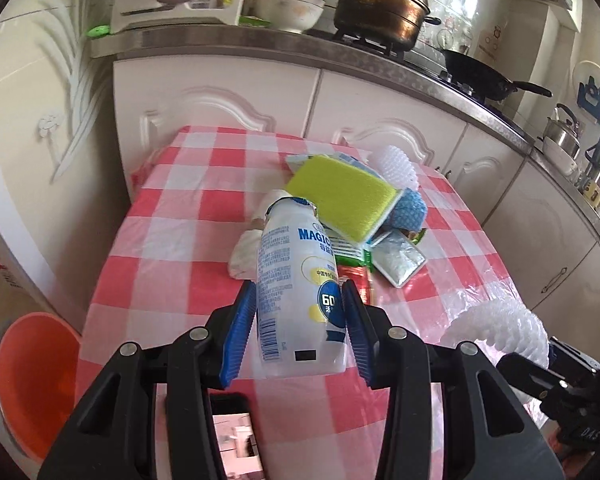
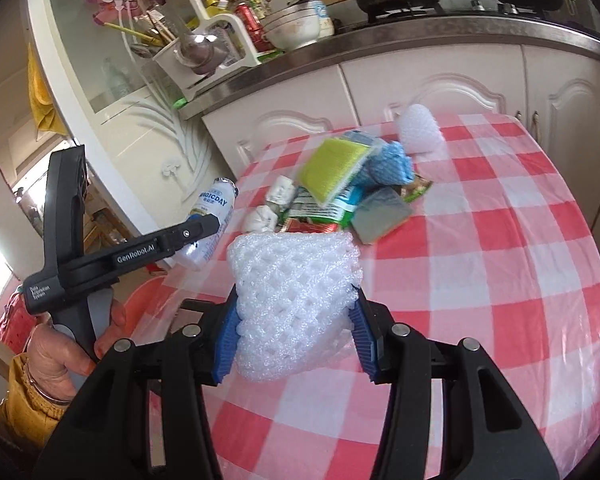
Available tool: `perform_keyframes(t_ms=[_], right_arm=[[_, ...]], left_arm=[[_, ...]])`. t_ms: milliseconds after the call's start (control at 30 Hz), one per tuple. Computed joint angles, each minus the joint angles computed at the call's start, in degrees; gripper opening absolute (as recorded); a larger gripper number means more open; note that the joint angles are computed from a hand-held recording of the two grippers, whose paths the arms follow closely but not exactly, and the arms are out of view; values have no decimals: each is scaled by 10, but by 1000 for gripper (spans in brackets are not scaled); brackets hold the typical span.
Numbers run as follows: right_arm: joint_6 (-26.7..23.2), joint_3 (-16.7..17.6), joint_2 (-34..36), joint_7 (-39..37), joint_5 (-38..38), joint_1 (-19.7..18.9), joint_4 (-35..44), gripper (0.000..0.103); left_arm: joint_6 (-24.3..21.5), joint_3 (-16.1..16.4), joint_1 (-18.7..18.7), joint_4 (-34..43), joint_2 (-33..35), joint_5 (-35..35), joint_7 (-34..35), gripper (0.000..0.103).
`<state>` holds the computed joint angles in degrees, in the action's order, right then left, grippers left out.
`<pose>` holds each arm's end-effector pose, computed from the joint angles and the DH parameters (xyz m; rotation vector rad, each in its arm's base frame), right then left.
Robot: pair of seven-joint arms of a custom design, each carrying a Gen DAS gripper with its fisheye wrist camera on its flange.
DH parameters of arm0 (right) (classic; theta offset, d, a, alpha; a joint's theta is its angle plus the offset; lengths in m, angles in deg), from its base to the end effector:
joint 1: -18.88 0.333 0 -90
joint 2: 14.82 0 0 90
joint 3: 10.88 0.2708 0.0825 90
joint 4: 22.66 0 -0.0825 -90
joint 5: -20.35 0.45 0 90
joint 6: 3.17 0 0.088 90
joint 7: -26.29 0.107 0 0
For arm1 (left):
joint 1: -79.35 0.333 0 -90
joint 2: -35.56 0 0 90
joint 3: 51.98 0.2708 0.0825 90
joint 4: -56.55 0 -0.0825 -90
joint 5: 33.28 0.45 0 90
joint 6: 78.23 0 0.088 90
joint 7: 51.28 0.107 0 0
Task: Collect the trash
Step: 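Carry both items to the orange bucket and open both grippers to drop them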
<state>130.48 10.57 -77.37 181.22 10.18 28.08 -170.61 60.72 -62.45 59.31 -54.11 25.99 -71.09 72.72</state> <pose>0.3336 0.2181 0.6173 -1.0896 2.0169 -0.6434 0.5384 -0.3268 0.5766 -1.0815 2.5766 -1.2404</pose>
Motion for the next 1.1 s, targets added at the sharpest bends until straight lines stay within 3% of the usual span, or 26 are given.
perform_keyframes(t_ms=[233, 367, 567, 733, 833, 867, 933, 1033, 1100], right_arm=[[142, -8, 196, -64, -10, -15, 112, 51], [184, -17, 320, -115, -19, -8, 206, 51], [189, -57, 508, -210, -11, 49, 378, 52], [164, -90, 638, -290, 34, 99, 509, 53], [137, -106, 702, -319, 53, 122, 577, 59], [130, -113, 718, -317, 51, 130, 594, 67], [116, -124, 746, -326, 73, 140, 621, 82], [128, -143, 753, -325, 102, 150, 619, 83], [140, -154, 741, -310, 104, 157, 599, 83]], left_arm=[[39, 24, 41, -20, -6, 50, -41, 46], [55, 34, 69, -23, 4, 92, -79, 46], [56, 43, 110, -16, 31, 150, -136, 46], [56, 45, 138, -13, 52, 186, -175, 46], [63, 44, 150, -15, 62, 207, -188, 46], [65, 43, 153, -15, 65, 210, -191, 46], [62, 42, 160, -13, 73, 224, -202, 56], [77, 40, 167, -19, 76, 243, -218, 74], [78, 40, 170, -20, 74, 258, -231, 76]])
